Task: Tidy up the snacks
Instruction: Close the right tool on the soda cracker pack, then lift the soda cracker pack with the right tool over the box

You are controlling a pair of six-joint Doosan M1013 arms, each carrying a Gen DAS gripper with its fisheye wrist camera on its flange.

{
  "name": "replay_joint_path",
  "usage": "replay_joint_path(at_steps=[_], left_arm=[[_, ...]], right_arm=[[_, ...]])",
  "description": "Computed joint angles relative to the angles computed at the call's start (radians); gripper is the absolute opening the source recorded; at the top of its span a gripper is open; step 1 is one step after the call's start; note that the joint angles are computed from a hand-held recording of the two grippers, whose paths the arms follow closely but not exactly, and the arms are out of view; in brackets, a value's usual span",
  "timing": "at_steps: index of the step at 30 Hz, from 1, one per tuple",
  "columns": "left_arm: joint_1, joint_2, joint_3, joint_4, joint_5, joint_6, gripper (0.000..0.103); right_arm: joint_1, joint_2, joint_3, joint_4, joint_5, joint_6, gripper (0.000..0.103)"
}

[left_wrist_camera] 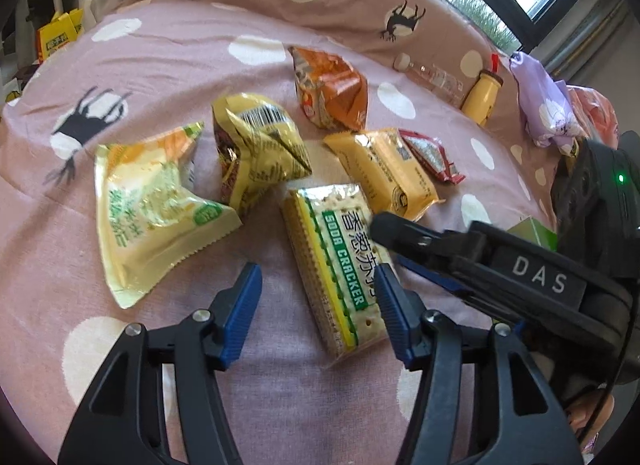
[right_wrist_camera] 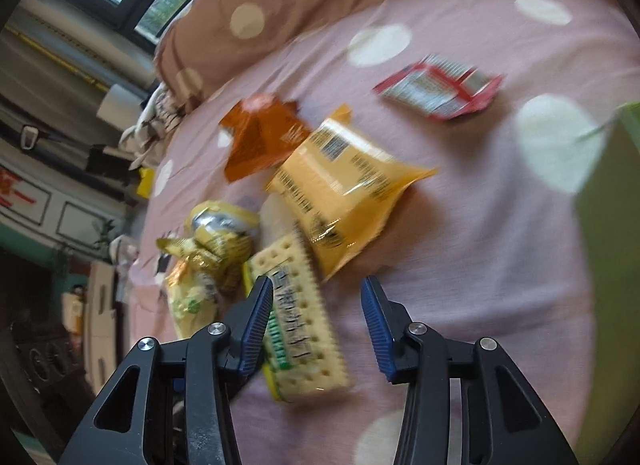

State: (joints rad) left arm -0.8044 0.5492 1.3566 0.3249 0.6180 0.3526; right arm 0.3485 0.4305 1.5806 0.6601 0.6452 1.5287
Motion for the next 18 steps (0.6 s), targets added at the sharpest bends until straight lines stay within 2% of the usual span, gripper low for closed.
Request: replay_joint_path(at_steps=[4,6,8,18], left_arm=[[0.005,0.010,-0.006,-0.041,-0.014,0.034,0.055],[0.003,0.014,-0.011,-0.038,-0.009,0.043,0.052],[0.006,0.013,-0.005,-0.075,-0.044,0.077,0.037],[-0.017,-0.003,-0.001,0.061,-0.011,-0.003,0.030]], right_arm=[[0.010,0.001,0.003,0.003,-0.015,-0.023,0.047],[0.003,0.002,0.010,0.065,-0.006,-0.057,0.047],[0.002,0.002,0.014,0.098,0.000,-0.090,0.047],[0.023,-0.021,0.024,0.042,-0.046,-0.053,0.043]])
